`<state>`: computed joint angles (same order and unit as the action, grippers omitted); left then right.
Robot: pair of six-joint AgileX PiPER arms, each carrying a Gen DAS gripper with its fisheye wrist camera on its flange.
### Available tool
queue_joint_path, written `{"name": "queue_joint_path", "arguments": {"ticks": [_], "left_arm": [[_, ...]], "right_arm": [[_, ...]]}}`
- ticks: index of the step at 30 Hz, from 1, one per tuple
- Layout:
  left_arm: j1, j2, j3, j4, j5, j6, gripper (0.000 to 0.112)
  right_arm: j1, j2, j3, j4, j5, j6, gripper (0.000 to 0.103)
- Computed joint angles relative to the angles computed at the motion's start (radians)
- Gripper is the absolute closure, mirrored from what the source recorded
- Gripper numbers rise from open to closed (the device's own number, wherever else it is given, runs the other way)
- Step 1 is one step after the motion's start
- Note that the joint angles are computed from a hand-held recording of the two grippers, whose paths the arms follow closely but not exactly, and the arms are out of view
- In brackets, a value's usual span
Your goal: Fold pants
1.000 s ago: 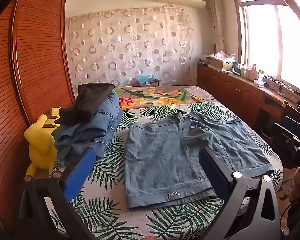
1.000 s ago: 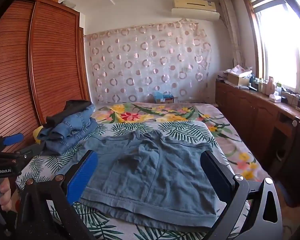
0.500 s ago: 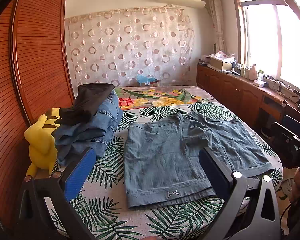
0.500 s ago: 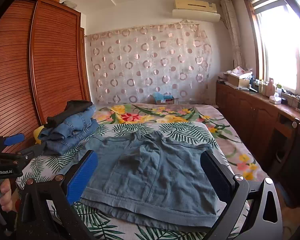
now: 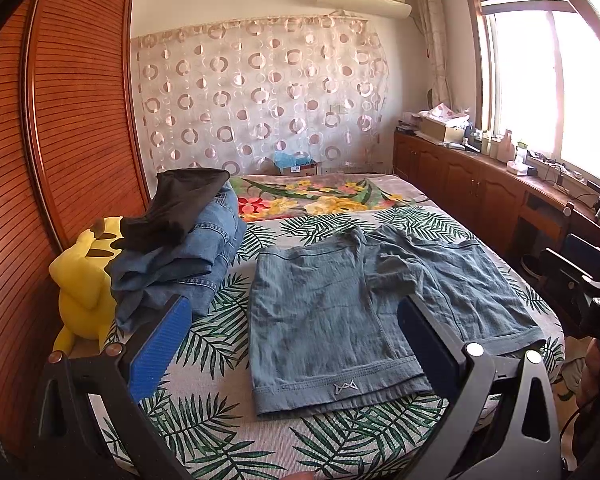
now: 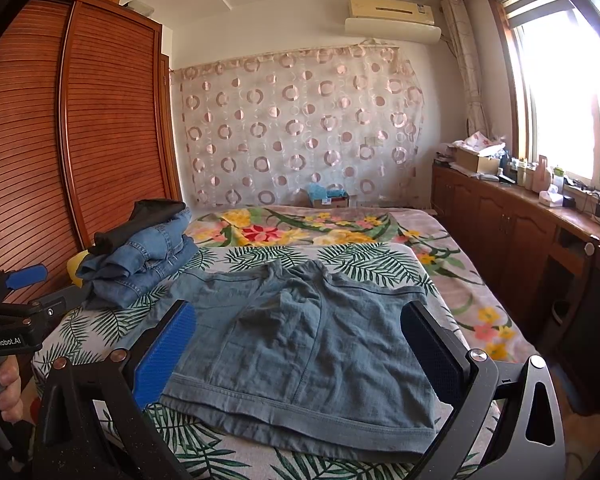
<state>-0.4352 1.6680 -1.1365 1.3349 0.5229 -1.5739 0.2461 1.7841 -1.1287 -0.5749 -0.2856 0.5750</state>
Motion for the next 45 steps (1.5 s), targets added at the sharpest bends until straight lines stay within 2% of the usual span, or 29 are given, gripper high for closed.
{"name": "queue_joint_path", "arguments": {"ticks": [45], "left_arm": [[-0.006,-0.008,0.011,0.023,0.005,-0.024,0.009]], "right_arm": [[0.004,-0.002,0.005,0.025,-0.007,-0.024,0.001]]}}
